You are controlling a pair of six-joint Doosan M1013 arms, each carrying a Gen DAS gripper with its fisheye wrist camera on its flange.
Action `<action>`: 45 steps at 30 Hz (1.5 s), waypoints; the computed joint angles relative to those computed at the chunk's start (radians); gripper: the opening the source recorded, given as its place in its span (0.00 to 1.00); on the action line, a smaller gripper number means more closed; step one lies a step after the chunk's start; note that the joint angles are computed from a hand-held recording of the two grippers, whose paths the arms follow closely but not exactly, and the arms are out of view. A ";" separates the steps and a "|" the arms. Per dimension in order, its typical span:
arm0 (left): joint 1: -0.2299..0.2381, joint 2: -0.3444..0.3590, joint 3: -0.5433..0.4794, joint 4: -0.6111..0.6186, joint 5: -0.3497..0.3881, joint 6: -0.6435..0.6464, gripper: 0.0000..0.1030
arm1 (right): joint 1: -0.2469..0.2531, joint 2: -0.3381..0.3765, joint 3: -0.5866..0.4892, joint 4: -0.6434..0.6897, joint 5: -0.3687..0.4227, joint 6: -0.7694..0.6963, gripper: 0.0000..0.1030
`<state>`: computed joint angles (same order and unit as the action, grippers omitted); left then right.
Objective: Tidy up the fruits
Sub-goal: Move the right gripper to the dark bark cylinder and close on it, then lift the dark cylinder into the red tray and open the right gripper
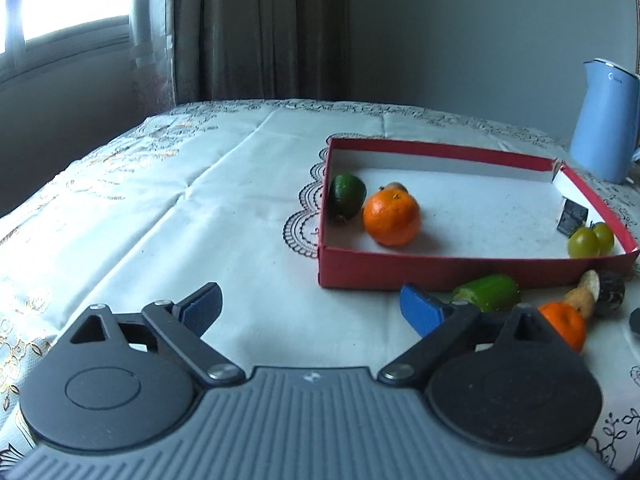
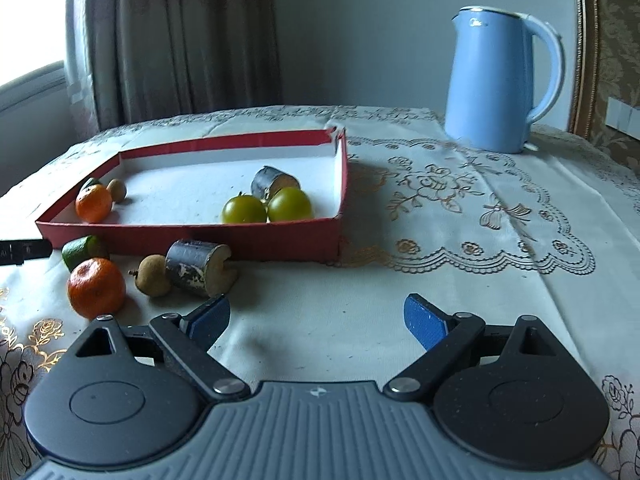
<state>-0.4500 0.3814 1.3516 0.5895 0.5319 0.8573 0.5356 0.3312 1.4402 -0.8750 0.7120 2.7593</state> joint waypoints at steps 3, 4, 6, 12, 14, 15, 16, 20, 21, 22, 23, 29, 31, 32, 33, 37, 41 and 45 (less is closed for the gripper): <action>0.000 0.003 0.002 0.012 0.001 -0.009 0.93 | 0.006 -0.005 0.006 -0.015 -0.015 0.035 0.92; 0.002 0.005 -0.001 -0.004 0.005 0.002 0.93 | 0.006 -0.006 0.005 -0.008 -0.025 0.032 0.92; 0.010 0.009 -0.007 -0.062 0.003 0.048 0.93 | 0.013 -0.004 -0.003 -0.022 -0.031 0.056 0.92; 0.022 0.017 -0.022 -0.158 0.013 0.114 0.96 | 0.026 0.025 -0.051 -0.032 -0.038 0.082 0.91; 0.024 0.017 -0.022 -0.171 0.012 0.124 0.97 | 0.027 0.034 -0.065 -0.021 -0.043 0.079 0.91; 0.024 0.016 -0.021 -0.174 0.011 0.127 0.98 | 0.029 0.039 -0.071 -0.013 -0.043 0.075 0.88; 0.025 0.017 -0.021 -0.179 0.010 0.131 0.98 | 0.030 0.044 -0.079 -0.007 -0.041 0.066 0.84; 0.025 0.018 -0.025 -0.192 0.013 0.144 1.00 | 0.031 0.064 -0.106 0.022 -0.024 0.048 0.65; 0.025 0.018 -0.025 -0.193 0.012 0.144 1.00 | 0.028 0.066 -0.109 0.044 -0.030 0.043 0.62; 0.026 0.018 -0.024 -0.195 0.010 0.144 1.00 | 0.024 0.065 -0.108 0.050 -0.041 0.053 0.58; 0.026 0.017 -0.023 -0.199 0.007 0.144 1.00 | 0.023 0.066 -0.110 0.053 -0.044 0.059 0.56; 0.028 0.015 -0.020 -0.204 0.002 0.145 1.00 | 0.023 0.067 -0.112 0.076 -0.064 0.040 0.48; 0.028 0.015 -0.019 -0.206 0.001 0.145 1.00 | 0.026 0.069 -0.114 0.072 -0.066 0.038 0.47; 0.028 0.015 -0.019 -0.207 0.000 0.145 1.00 | 0.028 0.070 -0.116 0.063 -0.063 0.046 0.45; 0.029 0.015 -0.019 -0.209 -0.001 0.145 1.00 | 0.028 0.071 -0.116 0.057 -0.061 0.057 0.43; 0.029 0.014 -0.018 -0.211 -0.003 0.146 1.00 | 0.018 0.064 -0.107 0.078 -0.073 0.085 0.38; 0.030 0.014 -0.017 -0.214 -0.007 0.145 1.00 | 0.015 0.056 -0.097 0.097 -0.079 0.088 0.35; 0.030 0.014 -0.017 -0.214 -0.007 0.145 1.00 | 0.016 0.052 -0.096 0.117 -0.065 0.069 0.33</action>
<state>-0.4198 0.3954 1.3344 0.3752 0.5253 1.0028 0.5515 0.3828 1.3447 -0.7582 0.6468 2.8284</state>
